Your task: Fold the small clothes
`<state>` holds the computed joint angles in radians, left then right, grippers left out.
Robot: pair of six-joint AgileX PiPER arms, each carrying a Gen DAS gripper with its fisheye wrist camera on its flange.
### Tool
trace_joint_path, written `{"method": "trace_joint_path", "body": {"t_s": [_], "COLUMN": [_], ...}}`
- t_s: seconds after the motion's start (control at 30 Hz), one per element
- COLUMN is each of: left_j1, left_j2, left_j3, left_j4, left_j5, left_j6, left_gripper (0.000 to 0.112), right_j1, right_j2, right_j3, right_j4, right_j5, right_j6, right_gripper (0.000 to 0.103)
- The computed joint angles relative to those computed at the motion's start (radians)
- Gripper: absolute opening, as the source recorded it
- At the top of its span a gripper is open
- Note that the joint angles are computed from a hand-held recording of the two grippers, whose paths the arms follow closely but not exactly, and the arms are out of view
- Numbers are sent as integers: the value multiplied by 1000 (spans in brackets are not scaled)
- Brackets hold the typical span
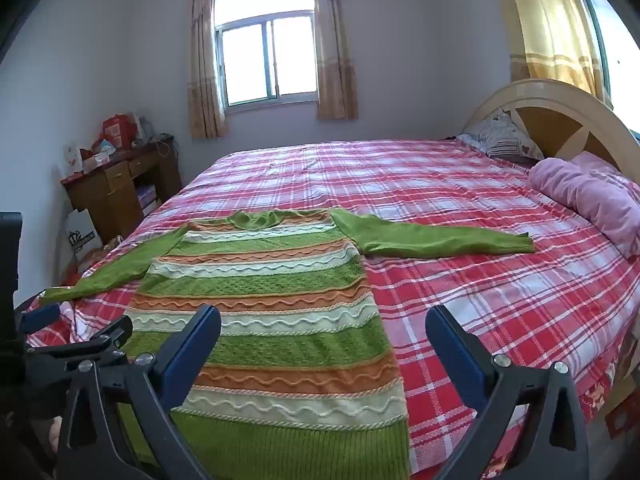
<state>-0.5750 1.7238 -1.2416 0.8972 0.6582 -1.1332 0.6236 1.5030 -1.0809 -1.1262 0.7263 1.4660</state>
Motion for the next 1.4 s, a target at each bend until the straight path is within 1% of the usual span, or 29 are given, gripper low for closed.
{"method": "trace_joint_path", "body": {"t_s": [0.03,0.07,0.1,0.17,0.33,0.37,0.43,0.97,1.0,1.4], "left_j1": [6,2,-1,-1,29,27,0,-5,5,3], "left_j2": [0,5,-6,0,9,14,10,0,10,8], "left_j3": [0,-19,3,-6,-27,-29,4,34,10,3], "left_j4": [-17,-24,-3,-9,-90,-74,-1,1,-23,-41], "left_j5": [-12,2,-8,6,-4,3,15,1,3,6], "left_j6": [20,37,13,18,88,71,-22,-32,0,16], "left_gripper": [103,103,103,103,103,103,103,103,103,103], "right_j1": [0,1,0,1,1,1,2,-1,0,-4], "right_j2": [0,0,0,0,-1,-1,-1,-2,-4,6], "right_j3": [0,1,2,3,5,6,6,16,14,10], "right_j4": [-2,-5,-3,-7,-7,-7,-8,-7,-2,-2], "right_j5": [0,0,-1,-1,-3,-3,-1,-14,-11,-18], "right_j6": [2,6,5,9,13,13,15,19,13,15], "right_gripper": [102,102,102,102,102,102,102,102,102,102]}}
